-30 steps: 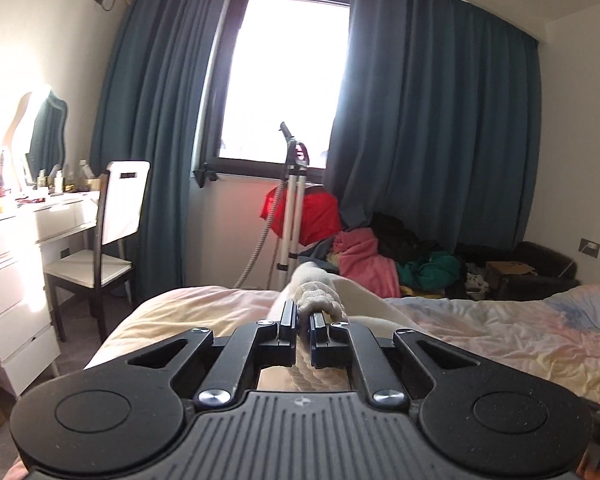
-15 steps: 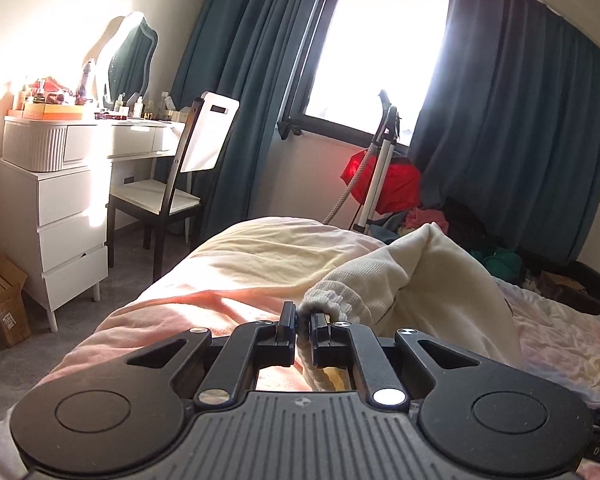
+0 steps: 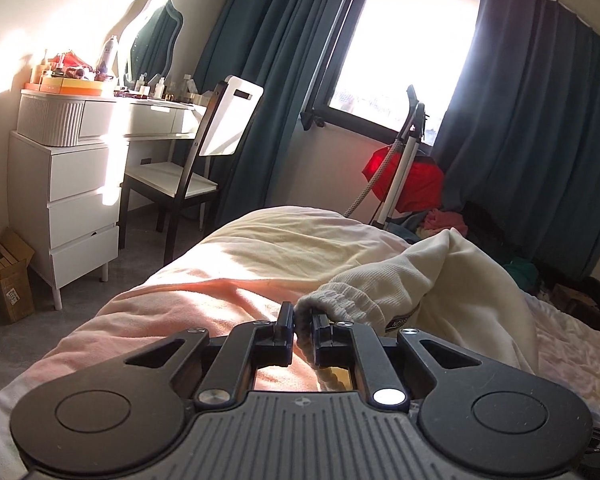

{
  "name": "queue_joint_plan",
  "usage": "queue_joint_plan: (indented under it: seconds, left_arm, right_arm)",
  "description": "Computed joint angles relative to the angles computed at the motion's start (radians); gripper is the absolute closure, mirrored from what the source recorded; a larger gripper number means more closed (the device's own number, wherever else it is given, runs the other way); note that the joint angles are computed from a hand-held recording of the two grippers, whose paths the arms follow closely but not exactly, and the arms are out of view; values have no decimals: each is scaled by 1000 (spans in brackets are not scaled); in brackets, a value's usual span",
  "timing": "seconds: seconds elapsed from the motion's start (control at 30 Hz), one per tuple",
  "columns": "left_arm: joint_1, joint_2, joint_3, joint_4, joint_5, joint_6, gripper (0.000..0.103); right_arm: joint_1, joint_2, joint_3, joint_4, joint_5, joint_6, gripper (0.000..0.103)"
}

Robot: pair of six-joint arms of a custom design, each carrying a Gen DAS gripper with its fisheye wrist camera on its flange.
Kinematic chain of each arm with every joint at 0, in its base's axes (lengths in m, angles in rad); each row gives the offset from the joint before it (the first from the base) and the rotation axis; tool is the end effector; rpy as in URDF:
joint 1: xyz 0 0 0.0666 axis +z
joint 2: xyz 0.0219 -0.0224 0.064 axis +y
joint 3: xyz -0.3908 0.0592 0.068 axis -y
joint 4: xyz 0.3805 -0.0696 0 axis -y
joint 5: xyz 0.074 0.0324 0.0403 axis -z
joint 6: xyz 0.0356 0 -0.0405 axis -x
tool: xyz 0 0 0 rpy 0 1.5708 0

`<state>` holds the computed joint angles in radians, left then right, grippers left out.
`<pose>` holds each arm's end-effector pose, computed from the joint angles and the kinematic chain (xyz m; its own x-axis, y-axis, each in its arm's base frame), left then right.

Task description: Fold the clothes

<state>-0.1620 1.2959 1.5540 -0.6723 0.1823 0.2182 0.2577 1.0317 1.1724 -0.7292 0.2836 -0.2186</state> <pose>0.4419 -0.0792 0.5783 -0.4576 -0.1409 -0.8779 0.2288 0.9355 -0.2694 0.3375 0.0782 0.4940 -0.5283 0.0761 -0.8457 0.0973 0.9948 0.0287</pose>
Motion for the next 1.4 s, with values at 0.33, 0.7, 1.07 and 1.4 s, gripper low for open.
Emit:
queue_joint_plan:
  seconds: [0.33,0.7,1.07,1.4]
  left_arm:
    - [2,14,27,-102,86,-24,93]
    - [39,28,103,-401,214,-7,87]
    - [43,-17,81,-359,432,147,41]
    - [-18,81,61,-207,397,268,57]
  right_arm:
    - [115,-140,48,90,206,166,96]
    - [177,-214,94,-170,251,53,100]
    - [-6,-207,68,-229,3,-343,97]
    - [-70,-212,27,-144,-102,-400,34]
